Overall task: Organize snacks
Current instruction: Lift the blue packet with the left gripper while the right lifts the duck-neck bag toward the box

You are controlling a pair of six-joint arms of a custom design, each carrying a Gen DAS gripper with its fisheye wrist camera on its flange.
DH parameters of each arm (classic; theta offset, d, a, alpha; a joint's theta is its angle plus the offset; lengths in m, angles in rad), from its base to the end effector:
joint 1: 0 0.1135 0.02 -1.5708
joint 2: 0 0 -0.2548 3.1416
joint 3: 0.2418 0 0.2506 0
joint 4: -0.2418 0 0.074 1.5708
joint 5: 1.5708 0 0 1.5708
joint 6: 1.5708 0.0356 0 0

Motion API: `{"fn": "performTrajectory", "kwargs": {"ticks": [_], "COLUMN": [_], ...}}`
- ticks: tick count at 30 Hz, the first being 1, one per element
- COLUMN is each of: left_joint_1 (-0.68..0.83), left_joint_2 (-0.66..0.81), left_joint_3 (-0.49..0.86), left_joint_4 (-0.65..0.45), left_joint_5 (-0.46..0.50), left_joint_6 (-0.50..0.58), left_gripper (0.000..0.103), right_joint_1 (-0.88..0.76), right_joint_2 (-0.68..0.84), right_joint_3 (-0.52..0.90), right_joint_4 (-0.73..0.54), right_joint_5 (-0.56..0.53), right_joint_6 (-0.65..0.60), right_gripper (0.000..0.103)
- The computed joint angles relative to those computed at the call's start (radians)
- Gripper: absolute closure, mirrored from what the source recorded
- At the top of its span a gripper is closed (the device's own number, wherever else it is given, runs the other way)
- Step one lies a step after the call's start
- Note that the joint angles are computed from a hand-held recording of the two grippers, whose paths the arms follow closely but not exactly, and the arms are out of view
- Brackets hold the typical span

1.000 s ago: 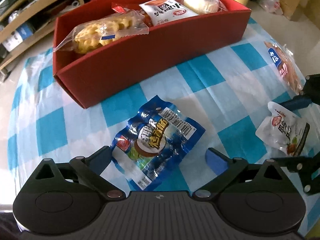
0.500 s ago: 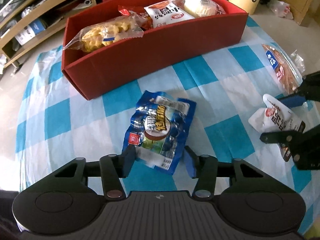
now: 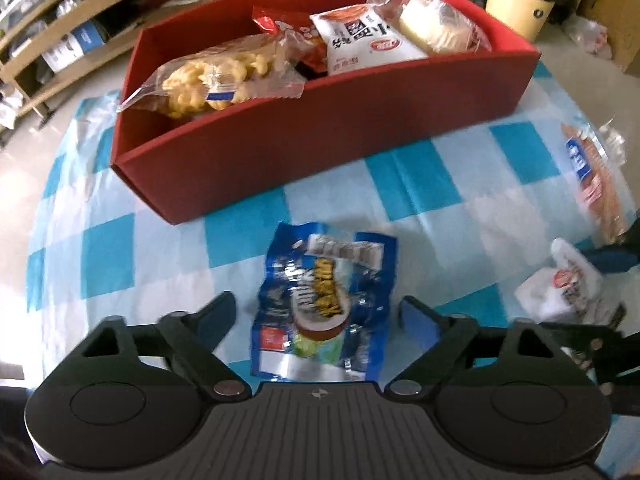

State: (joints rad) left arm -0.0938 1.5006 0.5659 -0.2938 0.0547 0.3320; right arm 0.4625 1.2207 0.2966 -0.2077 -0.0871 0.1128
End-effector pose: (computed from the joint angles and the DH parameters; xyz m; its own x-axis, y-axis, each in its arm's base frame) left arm 0.2305 -0.0236 0.1044 -0.8502 0.4069 -0.3341 0.4114 0.9094 0.0607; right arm 0.1540 0.0802 0.0957 -0.8587 -0.3028 -0.4135 -0.3834 0.9150 0.1261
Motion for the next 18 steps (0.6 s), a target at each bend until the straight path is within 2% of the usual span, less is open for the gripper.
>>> {"fn": "performTrajectory", "kwargs": {"ticks": [1, 2, 6, 18], "left_joint_1": [0.009, 0.009, -0.027, -0.066], "left_joint_2": [0.002, -0.005, -0.037, -0.202], "left_joint_3": [0.009, 0.008, -0.012, -0.044], "left_joint_4": [-0.015, -0.021, -0.029, -0.088], "left_joint_5": [0.021, 0.025, -0.024, -0.048], "left_joint_6": [-0.005, -0.014, -0.044, -0.097], "left_gripper": [0.026, 0.027, 0.028, 0.028], "right_joint_1": [0.0, 0.0, 0.006, -0.011], "right_joint_2": [0.0, -0.002, -0.022, -0.102], "right_joint_3": [0.0, 0.0, 0.003, 0.009], "right_joint_4": [0.001, -0.001, -0.014, -0.035], "right_joint_5": [-0.001, -0.002, 0.005, 0.028], "right_joint_6": [0.002, 0.004, 0.019, 0.03], "right_gripper": [0.053, 0.053, 0.053, 0.053]}}
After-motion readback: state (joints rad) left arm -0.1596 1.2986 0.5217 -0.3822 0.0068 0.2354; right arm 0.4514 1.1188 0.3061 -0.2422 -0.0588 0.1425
